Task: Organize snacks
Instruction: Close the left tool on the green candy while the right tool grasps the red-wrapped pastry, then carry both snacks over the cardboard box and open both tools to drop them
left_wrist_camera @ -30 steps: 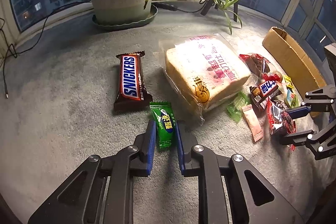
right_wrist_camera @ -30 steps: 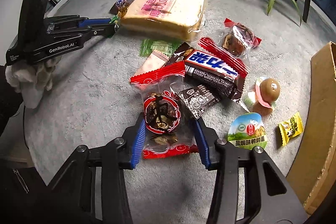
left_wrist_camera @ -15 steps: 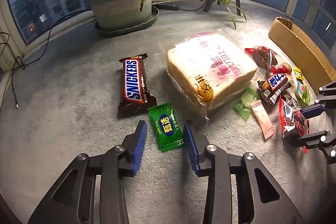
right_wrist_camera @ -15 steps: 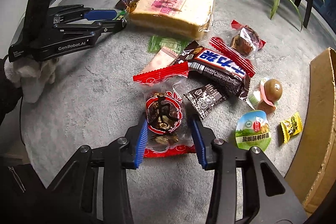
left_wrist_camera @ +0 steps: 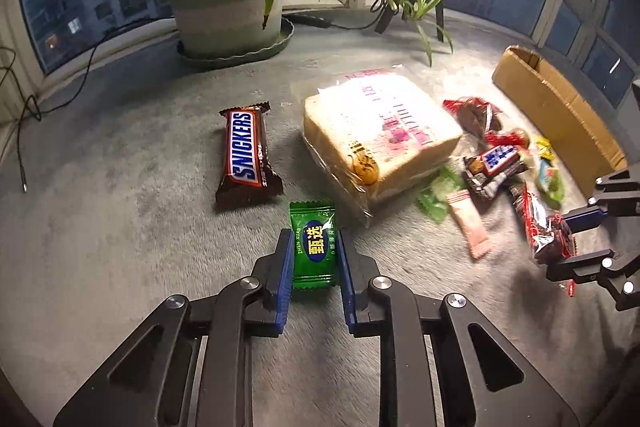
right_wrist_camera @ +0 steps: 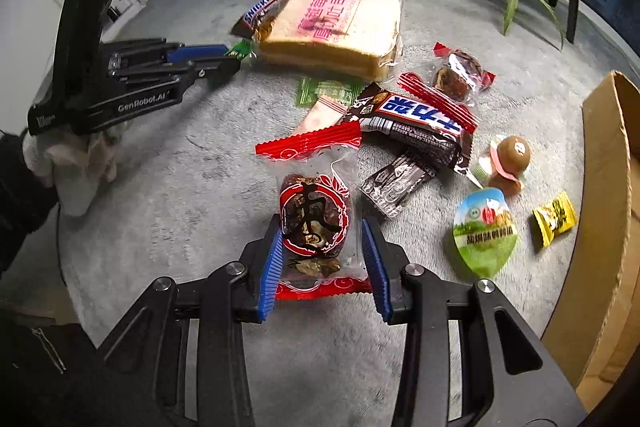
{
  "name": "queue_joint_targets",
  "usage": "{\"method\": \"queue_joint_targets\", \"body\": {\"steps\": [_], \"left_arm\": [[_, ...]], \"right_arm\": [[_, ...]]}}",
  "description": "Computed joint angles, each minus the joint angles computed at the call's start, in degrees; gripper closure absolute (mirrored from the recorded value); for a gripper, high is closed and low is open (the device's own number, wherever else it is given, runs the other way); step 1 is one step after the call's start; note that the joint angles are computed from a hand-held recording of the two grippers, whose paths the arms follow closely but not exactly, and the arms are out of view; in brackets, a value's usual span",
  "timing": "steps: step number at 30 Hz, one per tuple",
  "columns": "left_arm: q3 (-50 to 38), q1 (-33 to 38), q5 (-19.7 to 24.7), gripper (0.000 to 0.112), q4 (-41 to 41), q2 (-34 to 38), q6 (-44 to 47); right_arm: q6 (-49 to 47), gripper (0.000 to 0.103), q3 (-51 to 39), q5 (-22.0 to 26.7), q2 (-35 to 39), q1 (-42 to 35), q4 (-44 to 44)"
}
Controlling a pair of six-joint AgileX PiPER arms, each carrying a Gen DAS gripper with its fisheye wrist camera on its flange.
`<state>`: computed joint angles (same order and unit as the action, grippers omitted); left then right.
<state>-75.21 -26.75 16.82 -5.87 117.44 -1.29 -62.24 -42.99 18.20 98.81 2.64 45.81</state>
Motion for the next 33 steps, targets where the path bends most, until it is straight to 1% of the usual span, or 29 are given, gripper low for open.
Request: {"method": "queue_joint_targets", "body": {"steps": [3,4,7,9,10,12,15,19,21,25,28,33], "left_arm": [[2.32,-0.32,-0.96,0.093,-2.50,-2.29,1.23],[2.82,-0.41,-1.07,0.093,-3.75,-2.84,2.23],[4.34,-1.11,-1.67,0.093,-3.65,-4.49,0.98],[5.06,-1.56,-1.89,0.093,-5.61,-5.64,2.02],[5.31,-1.95,-2.03,0.093,-5.00,-6.17,1.16],[5.29,-2.91,-2.10,0.093,-4.76,-7.19,0.13],[4.64,-4.52,-2.13,0.093,-4.68,-8.49,-1.12],[1.45,-7.35,-1.69,0.093,-3.03,-8.67,-3.67],[-0.91,-9.17,-1.43,0.093,-2.05,-8.18,-5.22],[-6.19,-12.68,-0.65,0.093,-0.13,-6.16,-8.27],[-11.15,-15.47,0.46,0.093,1.47,-3.55,-10.59],[-22.57,-19.73,3.81,0.093,3.55,3.39,-13.40]], "right_arm": [[-4.26,0.063,0.34,3.74,-0.96,-2.52,4.32],[-4.50,0.063,0.81,3.62,-1.53,-2.86,4.75],[-3.72,0.063,3.78,-1.65,-4.93,-1.67,2.94],[-5.44,0.063,4.65,-0.49,-7.03,-3.04,4.44],[-6.08,0.063,5.52,-0.33,-8.37,-3.58,5.01],[-5.97,0.063,6.88,-1.03,-11.48,-4.59,4.11],[-6.69,0.063,7.97,-0.13,-15.70,-7.63,3.13],[-9.56,0.063,8.23,3.89,-20.74,-14.68,3.87],[-12.52,0.063,7.89,7.14,-22.74,-20.35,5.25],[-17.72,0.063,6.29,12.28,-24.27,-30.36,7.91],[-22.74,0.063,4.19,17.29,-23.35,-39.10,10.51],[-26.16,0.063,0.40,21.97,-19.89,-48.03,12.07]]}}
